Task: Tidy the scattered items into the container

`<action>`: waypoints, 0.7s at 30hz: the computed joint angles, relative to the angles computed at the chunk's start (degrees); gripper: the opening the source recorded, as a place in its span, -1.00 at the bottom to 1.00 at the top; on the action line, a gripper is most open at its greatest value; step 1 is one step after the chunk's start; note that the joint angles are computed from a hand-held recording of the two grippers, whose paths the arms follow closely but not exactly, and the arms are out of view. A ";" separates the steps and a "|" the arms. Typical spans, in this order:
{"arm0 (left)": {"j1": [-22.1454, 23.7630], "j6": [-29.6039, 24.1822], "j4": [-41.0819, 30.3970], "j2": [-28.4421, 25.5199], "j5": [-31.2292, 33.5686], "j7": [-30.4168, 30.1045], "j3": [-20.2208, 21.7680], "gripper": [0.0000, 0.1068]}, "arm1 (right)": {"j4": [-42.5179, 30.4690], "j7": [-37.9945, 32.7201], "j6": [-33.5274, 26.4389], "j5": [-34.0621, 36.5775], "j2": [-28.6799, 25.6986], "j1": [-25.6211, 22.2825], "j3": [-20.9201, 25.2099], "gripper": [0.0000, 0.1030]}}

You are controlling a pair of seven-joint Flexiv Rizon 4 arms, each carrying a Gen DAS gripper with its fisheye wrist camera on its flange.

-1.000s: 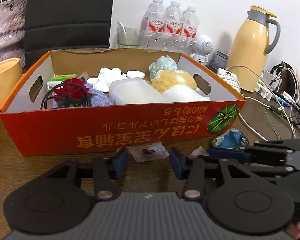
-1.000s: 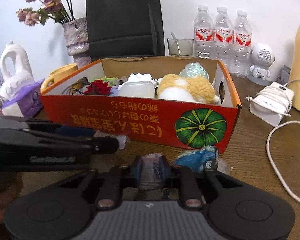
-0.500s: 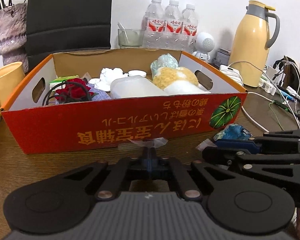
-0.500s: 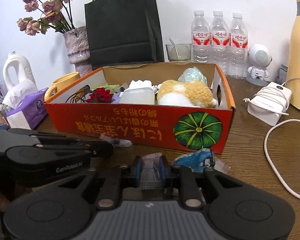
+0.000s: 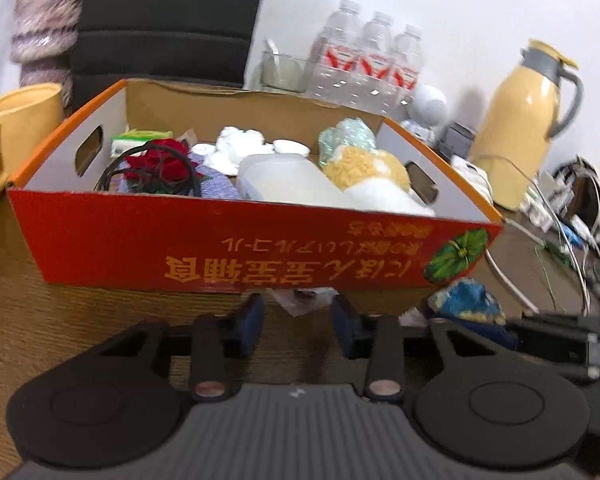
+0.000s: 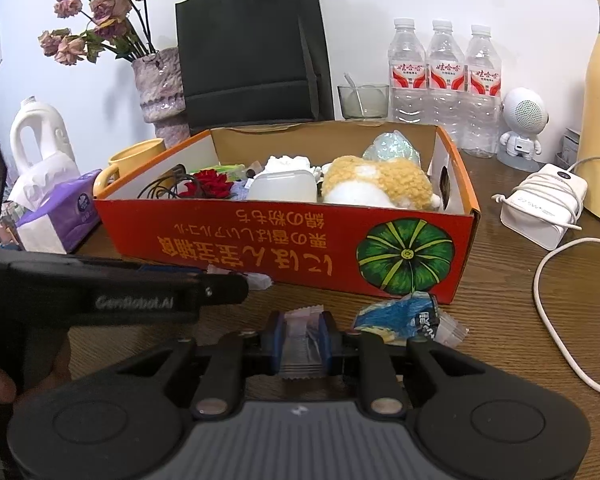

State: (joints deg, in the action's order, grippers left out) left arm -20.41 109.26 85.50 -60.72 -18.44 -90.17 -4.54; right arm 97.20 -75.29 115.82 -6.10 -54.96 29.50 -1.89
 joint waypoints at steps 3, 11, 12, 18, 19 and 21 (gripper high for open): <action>4.32 1.77 0.84 -0.18 2.67 -1.72 -5.65 -0.37 | 0.17 -0.31 0.04 0.13 0.02 0.34 -0.30 -0.66; 4.43 0.93 0.69 -0.29 2.88 -4.08 -5.39 -0.78 | 0.16 -1.07 -0.26 0.02 0.01 0.67 -0.49 -0.66; 4.83 1.18 0.93 -0.30 3.40 -4.24 -5.83 -0.84 | 0.14 -1.16 -0.41 0.25 0.00 0.99 -0.85 -0.66; 5.41 3.36 4.59 1.30 4.93 -5.60 -6.19 -0.96 | 0.15 -1.93 -1.07 1.14 -0.11 2.45 -2.30 -0.66; 5.21 3.79 5.89 2.02 5.01 -5.82 -5.87 -0.96 | 0.22 -2.10 -1.07 1.26 -0.08 2.68 -2.45 -0.66; 5.19 5.81 8.40 3.15 5.73 -6.37 -5.75 -0.96 | 0.44 -2.47 -0.92 1.31 0.02 2.86 -2.46 -0.66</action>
